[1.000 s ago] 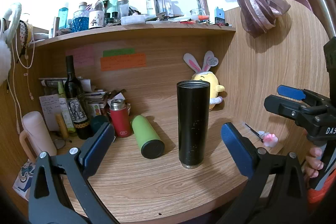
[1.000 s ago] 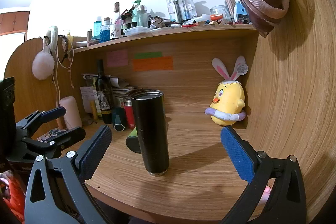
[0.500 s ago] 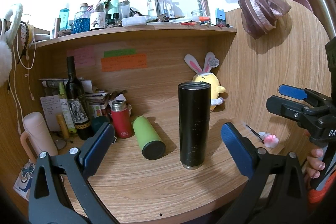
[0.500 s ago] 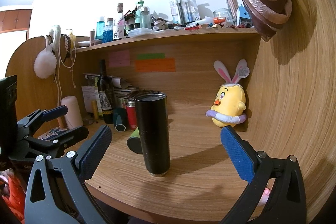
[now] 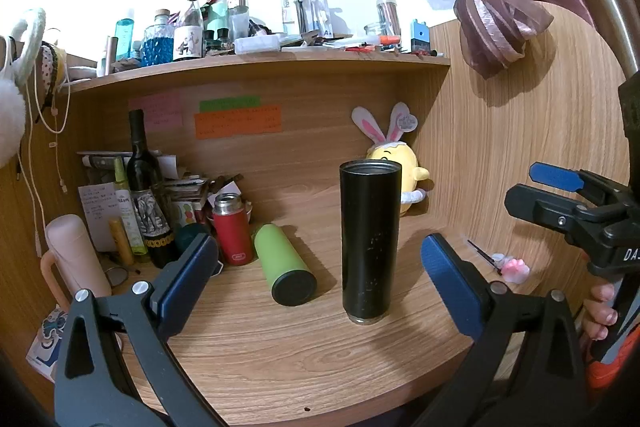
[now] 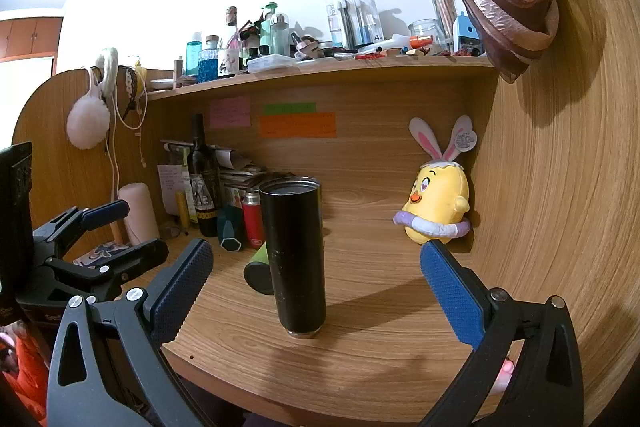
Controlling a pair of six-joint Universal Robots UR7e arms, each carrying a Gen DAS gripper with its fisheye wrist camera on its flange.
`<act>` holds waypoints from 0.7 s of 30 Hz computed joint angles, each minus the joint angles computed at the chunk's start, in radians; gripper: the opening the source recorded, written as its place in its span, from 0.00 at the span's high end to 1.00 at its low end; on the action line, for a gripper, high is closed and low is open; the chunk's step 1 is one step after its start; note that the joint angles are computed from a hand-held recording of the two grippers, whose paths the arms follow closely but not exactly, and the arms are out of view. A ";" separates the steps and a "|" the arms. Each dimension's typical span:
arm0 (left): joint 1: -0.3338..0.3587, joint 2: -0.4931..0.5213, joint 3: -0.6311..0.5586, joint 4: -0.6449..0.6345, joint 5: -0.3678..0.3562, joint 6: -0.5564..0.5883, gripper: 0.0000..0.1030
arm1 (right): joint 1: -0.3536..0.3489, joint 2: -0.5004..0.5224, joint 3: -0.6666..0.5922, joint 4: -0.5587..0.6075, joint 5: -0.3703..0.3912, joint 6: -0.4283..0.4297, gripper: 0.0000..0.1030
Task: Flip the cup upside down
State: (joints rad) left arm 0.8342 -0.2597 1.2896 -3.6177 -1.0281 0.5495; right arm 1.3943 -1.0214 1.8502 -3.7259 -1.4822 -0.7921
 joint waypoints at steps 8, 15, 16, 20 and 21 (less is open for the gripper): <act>-0.005 -0.002 0.009 -0.016 0.000 0.001 0.00 | 0.000 0.000 0.001 0.000 0.000 0.000 0.00; -0.005 -0.002 0.009 -0.016 0.001 0.002 0.00 | 0.003 -0.001 0.001 0.004 -0.001 -0.004 0.00; -0.006 -0.002 0.009 -0.017 0.003 0.001 0.00 | 0.003 -0.001 0.001 0.004 -0.001 -0.004 0.00; -0.005 -0.001 0.009 -0.018 0.002 0.002 0.00 | 0.003 0.000 0.000 0.004 -0.001 -0.004 0.00; -0.005 -0.002 0.009 -0.017 0.002 0.001 0.00 | 0.003 0.000 0.000 0.004 -0.001 -0.004 0.00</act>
